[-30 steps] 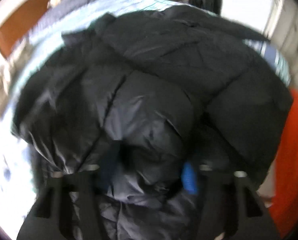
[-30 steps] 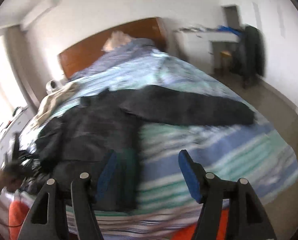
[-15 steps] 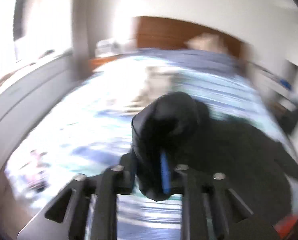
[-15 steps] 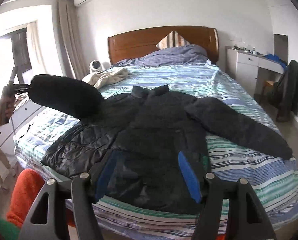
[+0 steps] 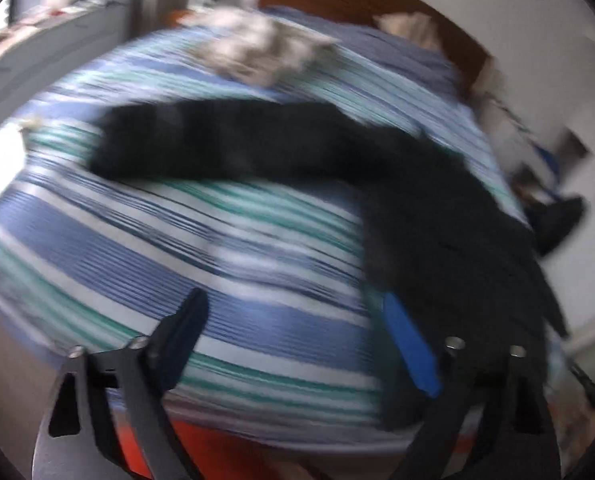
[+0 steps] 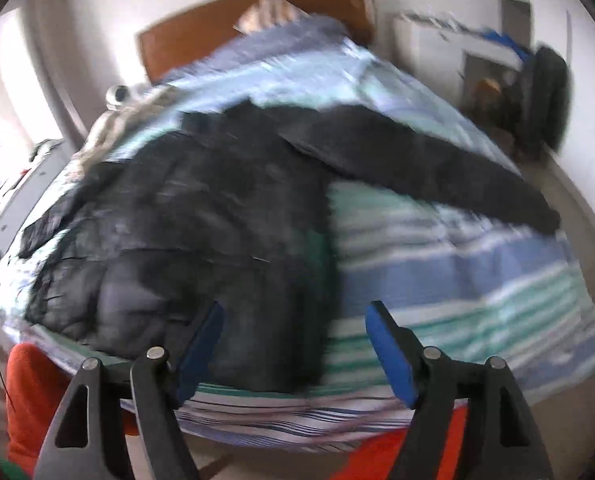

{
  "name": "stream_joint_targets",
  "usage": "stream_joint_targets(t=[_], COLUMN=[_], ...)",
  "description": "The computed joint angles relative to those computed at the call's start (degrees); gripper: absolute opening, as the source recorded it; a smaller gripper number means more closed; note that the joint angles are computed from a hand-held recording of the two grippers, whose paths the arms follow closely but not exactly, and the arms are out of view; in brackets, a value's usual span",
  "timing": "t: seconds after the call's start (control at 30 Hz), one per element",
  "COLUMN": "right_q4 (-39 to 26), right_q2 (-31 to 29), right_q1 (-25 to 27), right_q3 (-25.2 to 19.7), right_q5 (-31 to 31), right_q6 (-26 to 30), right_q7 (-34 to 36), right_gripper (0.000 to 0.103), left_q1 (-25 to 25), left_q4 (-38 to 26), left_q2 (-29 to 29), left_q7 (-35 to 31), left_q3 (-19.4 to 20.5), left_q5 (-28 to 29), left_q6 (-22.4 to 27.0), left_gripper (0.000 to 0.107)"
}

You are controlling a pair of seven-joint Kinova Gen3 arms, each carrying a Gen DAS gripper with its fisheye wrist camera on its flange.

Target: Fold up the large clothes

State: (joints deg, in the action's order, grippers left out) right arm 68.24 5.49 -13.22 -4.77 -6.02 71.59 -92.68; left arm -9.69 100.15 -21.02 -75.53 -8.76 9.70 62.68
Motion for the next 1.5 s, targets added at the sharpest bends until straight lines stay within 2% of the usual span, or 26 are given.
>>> stream_joint_targets(t=[0.03, 0.1, 0.17, 0.23, 0.27, 0.3, 0.33, 0.37, 0.4, 0.47, 0.53, 0.63, 0.73, 0.8, 0.83, 0.87, 0.9, 0.93, 0.97, 1.03, 1.07, 1.13, 1.27, 1.3, 1.4, 1.5], right_q4=[-1.40, -2.44, -1.99, -0.82, 0.21, 0.63, 1.40, 1.83, 1.89, 2.55, 2.94, 4.15, 6.93, 7.02, 6.55, 5.87, 5.88, 6.09, 5.77, 5.18, 4.88, 3.29, 2.86, 3.16, 2.62, 3.28], right_q2=[1.80, 4.59, 7.12, 8.56, 8.51, 8.16, 7.43, 6.93, 6.78, 5.69, 4.03, 1.61, 0.41, 0.91, 1.02, 1.17, 0.52, -0.49, -1.47, -3.17, -3.91, -5.06, -7.35, -7.69, -6.65, -6.30], right_q1=[1.93, 7.21, 12.02, 13.14, 12.10, 10.01, 7.55, 6.15, 5.65, 5.43, 4.61, 3.99, 2.70, 2.28, 2.23, 2.43, 2.18, 2.71, 2.17, 1.89, 1.96, 1.76, 1.06, 0.45, -1.25, -3.02], right_q3=[-0.36, -3.95, -8.00, -8.79, -7.83, -5.87, -3.22, -1.25, -0.34, -0.51, -0.51, -0.15, -0.22, 0.03, 0.22, 0.41, 0.77, 0.37, 0.81, 0.87, 0.96, 0.84, -0.33, -1.08, -3.20, -2.95], right_q5=[-2.33, -6.99, -11.65, -14.92, -15.16, -14.93, -14.77, -15.54, -16.10, -15.51, -13.37, -11.61, -9.11, -8.75, -8.46, -8.49, -8.02, -7.04, -5.13, -2.06, -1.21, 1.66, 5.80, 7.41, 10.07, 8.46], right_q6=[2.19, 4.52, 5.30, 5.41, 4.43, 3.96, 2.75, 1.97, 1.64, 0.85, 1.34, 1.86, 0.02, -0.60, -0.04, 0.44, -0.01, -0.34, -0.13, -0.12, -0.47, -1.59, -6.16, -7.33, -7.51, -8.24], right_q7=[1.00, 3.07, 5.33, 8.47, 9.55, 9.72, 9.85, 9.55, 9.37, 9.62, 9.89, 9.00, 7.63, 5.18, 3.90, 3.41, 2.33, 1.48, 0.10, -1.93, -2.48, -4.73, -8.30, -8.95, -9.23, -8.37], right_gripper=[0.076, 0.076, 0.076, 0.076, 0.075, 0.069, 0.045, 0.033, 0.030, 0.021, 0.019, 0.019, 0.020, 0.027, 0.034, 0.048, 0.055, 0.066, 0.071, 0.071, 0.071, 0.071, 0.075, 0.075, 0.075, 0.075], left_q1=[2.60, 5.96, 8.04, 11.14, 11.76, 11.74, 11.69, 12.56, 12.42, 13.84, 14.77, 16.52, 16.05, 13.40, 11.96, 10.08, 8.02, 6.14, 3.73, 0.52, 0.50, 3.42, 6.51, 8.58, 14.67, 16.89], left_q4=[0.66, 1.25, 2.18, 3.34, 3.72, 3.95, 3.84, 3.28, 3.11, 2.76, 2.28, 2.86, 4.96, 5.31, 4.99, 4.28, 3.59, 2.84, 2.59, 1.48, -0.02, -2.32, -5.06, -5.33, -6.17, -6.90], left_q2=[1.10, 3.91, 6.02, 7.49, 7.70, 7.61, 8.20, 9.27, 9.67, 9.50, 8.95, 6.62, 5.84, 5.46, 5.27, 4.69, 4.21, 3.20, 1.33, -0.67, -0.42, 0.50, 1.42, 2.00, 4.44, 6.81], left_q7=[-0.26, -0.19, 2.41, 4.00, 4.92, 5.25, 4.65, 4.64, 5.41, 8.20, 9.70, 8.51, 9.00, 10.13, 10.75, 12.22, 13.87, 15.65, 16.69, 19.69, 20.79, 22.72, 26.18, 26.89, 27.62, 27.90], left_q3=[-0.25, 0.20, 3.13, 2.97, 3.73, 4.68, 5.53, 5.49, 6.28, 7.27, 8.44, 8.83, 10.98, 11.41, 12.23, 14.05, 16.69, 19.34, 22.00, 26.66, 27.71, 27.48, 29.92, 29.29, 26.02, 25.83], left_q5=[2.33, 4.74, 3.43, 2.66, 2.06, 1.34, 0.88, 0.44, -0.78, -3.88, -5.91, -6.34, -8.00, -6.00, -5.78, -6.50, -8.14, -10.47, -12.80, -17.41, -19.56, -23.86, -32.91, -34.29, -35.03, -32.52], left_q6=[-0.68, -1.98, -3.34, -5.23, -6.01, -6.37, -6.56, -5.91, -5.90, -6.10, -4.89, -2.83, -3.86, -4.29, -4.08, -3.40, -3.06, -2.56, -2.81, -2.59, -1.48, -0.10, -1.15, -1.75, -5.27, -6.66], left_gripper=[0.094, 0.094, 0.093, 0.092, 0.090, 0.084, 0.054, 0.036, 0.033, 0.021, 0.019, 0.019, 0.025, 0.031, 0.038, 0.056, 0.068, 0.089, 0.098, 0.099, 0.099, 0.099, 0.099, 0.099, 0.099, 0.099])
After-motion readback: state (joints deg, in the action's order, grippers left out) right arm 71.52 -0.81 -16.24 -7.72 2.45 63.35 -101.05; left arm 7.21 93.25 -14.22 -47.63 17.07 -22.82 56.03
